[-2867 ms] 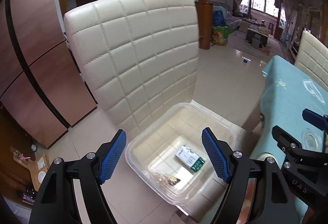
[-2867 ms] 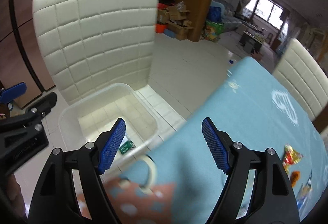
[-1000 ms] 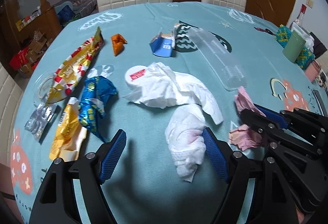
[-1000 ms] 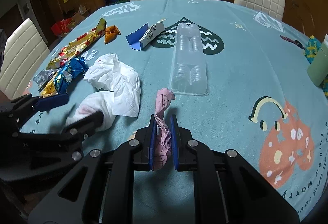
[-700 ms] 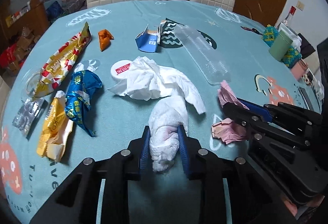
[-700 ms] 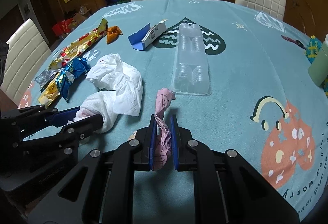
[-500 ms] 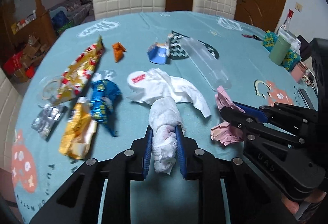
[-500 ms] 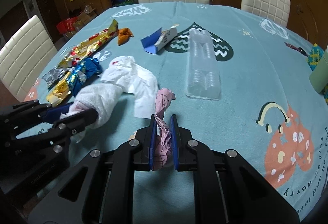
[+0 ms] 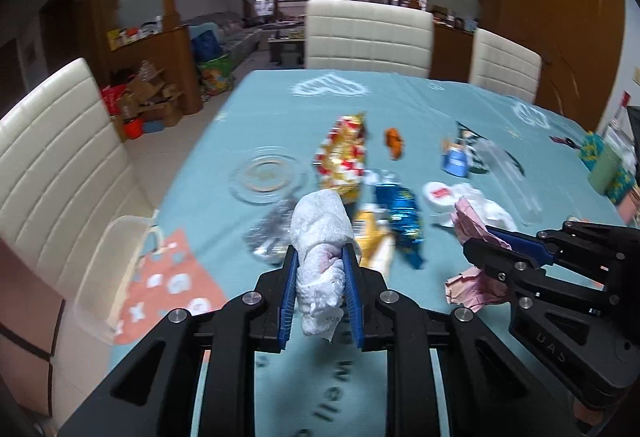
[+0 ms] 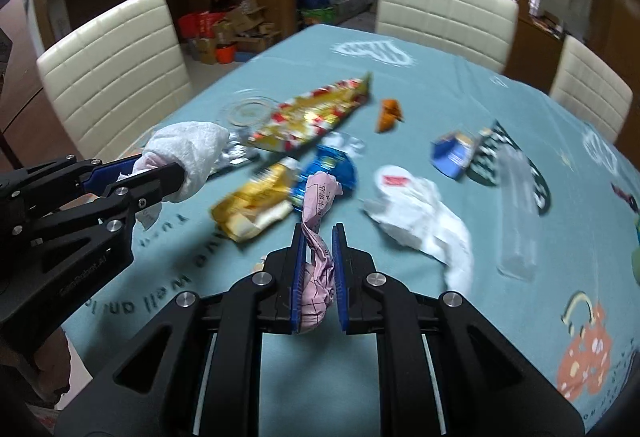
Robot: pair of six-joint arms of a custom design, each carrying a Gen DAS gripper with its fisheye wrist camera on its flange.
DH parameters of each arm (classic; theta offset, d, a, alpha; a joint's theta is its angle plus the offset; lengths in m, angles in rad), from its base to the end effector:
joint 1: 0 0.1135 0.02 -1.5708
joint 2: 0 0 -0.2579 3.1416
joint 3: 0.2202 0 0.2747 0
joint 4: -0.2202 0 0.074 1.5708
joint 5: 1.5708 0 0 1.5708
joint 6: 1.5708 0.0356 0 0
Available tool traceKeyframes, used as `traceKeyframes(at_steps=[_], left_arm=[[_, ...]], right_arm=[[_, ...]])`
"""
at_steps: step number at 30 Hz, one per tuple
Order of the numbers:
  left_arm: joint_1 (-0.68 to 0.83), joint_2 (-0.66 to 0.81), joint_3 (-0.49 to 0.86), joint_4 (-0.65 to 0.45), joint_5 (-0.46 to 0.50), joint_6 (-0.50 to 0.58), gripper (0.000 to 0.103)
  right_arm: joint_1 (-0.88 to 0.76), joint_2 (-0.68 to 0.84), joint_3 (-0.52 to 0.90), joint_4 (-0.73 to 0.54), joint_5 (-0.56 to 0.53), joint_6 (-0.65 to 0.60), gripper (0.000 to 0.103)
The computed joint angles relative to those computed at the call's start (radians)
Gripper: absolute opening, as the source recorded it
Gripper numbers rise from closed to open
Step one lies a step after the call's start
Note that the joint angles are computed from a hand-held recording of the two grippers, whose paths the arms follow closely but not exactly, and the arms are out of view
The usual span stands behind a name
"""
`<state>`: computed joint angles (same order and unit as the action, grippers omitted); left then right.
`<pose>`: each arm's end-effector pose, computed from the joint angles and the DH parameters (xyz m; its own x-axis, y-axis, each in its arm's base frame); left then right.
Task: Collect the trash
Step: 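Carry both items over the clear bin and open both tools to drop them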
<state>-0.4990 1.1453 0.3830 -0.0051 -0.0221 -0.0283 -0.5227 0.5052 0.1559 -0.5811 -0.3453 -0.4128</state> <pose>0.2003 -0.1083 0.1306 -0.6225 0.3071 -0.7199 0.4470 0.8945 -0.0050 0.1195 -0.0549 0.1168 -0.7546 -0.0009 -0.6562 -0.0089 0.9999 0.0089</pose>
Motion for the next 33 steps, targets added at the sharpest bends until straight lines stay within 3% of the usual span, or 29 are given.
traceKeyframes(at_steps=[5,10,21,27,33], left_arm=[[0.181,0.027,0.007,0.024,0.039,0.077,0.022],[0.313,0.072,0.039,0.059,0.059,0.128,0.022],[0.555,0.228,0.127,0.149,0.076,0.189,0.022],[0.622,0.381,0.212,0.216,0.06,0.207,0.022],[0.656,0.544,0.325,0.27,0.024,0.21,0.022]], right_arm=[[0.29,0.159,0.03,0.153,0.14,0.19,0.015],[0.478,0.352,0.102,0.289,0.232,0.284,0.015],[0.748,0.844,0.38,0.5,0.278,0.352,0.015],[0.833,1.114,0.582,0.543,0.275,0.366,0.015],[0.864,1.257,0.714,0.552,0.22,0.379,0.015]])
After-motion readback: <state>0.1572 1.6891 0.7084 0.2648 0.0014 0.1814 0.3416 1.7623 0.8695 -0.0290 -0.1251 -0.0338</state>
